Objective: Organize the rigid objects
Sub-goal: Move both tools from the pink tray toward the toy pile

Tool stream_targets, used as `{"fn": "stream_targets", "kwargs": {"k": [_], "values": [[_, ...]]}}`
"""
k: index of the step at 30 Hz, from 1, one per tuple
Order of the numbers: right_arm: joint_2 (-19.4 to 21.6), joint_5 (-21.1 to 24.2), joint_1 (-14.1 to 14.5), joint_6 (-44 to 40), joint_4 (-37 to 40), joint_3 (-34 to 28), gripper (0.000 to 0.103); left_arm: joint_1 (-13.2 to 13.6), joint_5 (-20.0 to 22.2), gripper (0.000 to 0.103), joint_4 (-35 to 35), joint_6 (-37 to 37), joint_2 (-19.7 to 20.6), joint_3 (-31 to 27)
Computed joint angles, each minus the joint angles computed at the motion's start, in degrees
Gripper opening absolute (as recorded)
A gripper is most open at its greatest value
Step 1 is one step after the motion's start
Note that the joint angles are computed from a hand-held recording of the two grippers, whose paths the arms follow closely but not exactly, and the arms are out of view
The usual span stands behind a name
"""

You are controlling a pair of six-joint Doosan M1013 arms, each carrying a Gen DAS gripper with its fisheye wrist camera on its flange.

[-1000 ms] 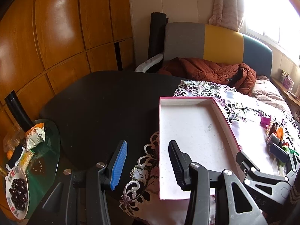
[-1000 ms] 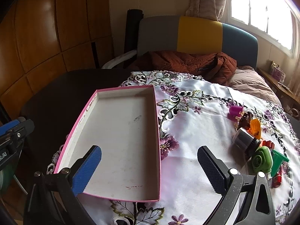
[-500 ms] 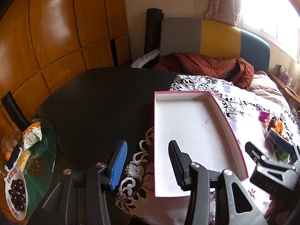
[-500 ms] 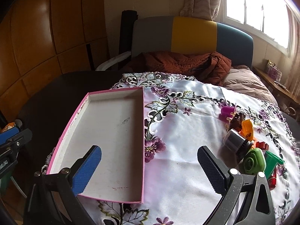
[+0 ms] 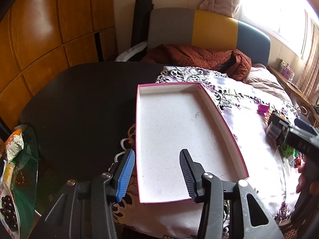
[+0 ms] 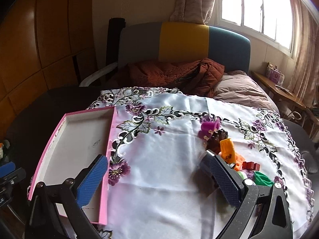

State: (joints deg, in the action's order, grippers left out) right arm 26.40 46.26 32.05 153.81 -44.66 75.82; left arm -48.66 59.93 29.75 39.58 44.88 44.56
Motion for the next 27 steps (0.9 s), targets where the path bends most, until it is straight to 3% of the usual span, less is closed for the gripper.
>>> {"fn": "stream_targets", "kwargs": {"k": [13,21,23,27], "values": [[-4.42,-1.51,-6.39,4.54,0.44,5.57,0.103,-0.44,0.95,0.047,-1.55,6.22,2.35,-4.11],[-6.91,-5.95,-11.48,13.57,3.94,11.15,0.103,-0.47,1.89,0.048,-5.0,10.69,4.57,-8.35],[-7.86,-9.38,-12.83,16.04,6.75,12.69,0.103,-0.41,2.26,0.048,-6.7,12.18,5.41,-9.94],[-8.36,-10.06,-13.35,18.48,7.45,13.39,0.103,-0.39,3.36,0.052,-9.34,14.28,7.1,-13.12]]}}
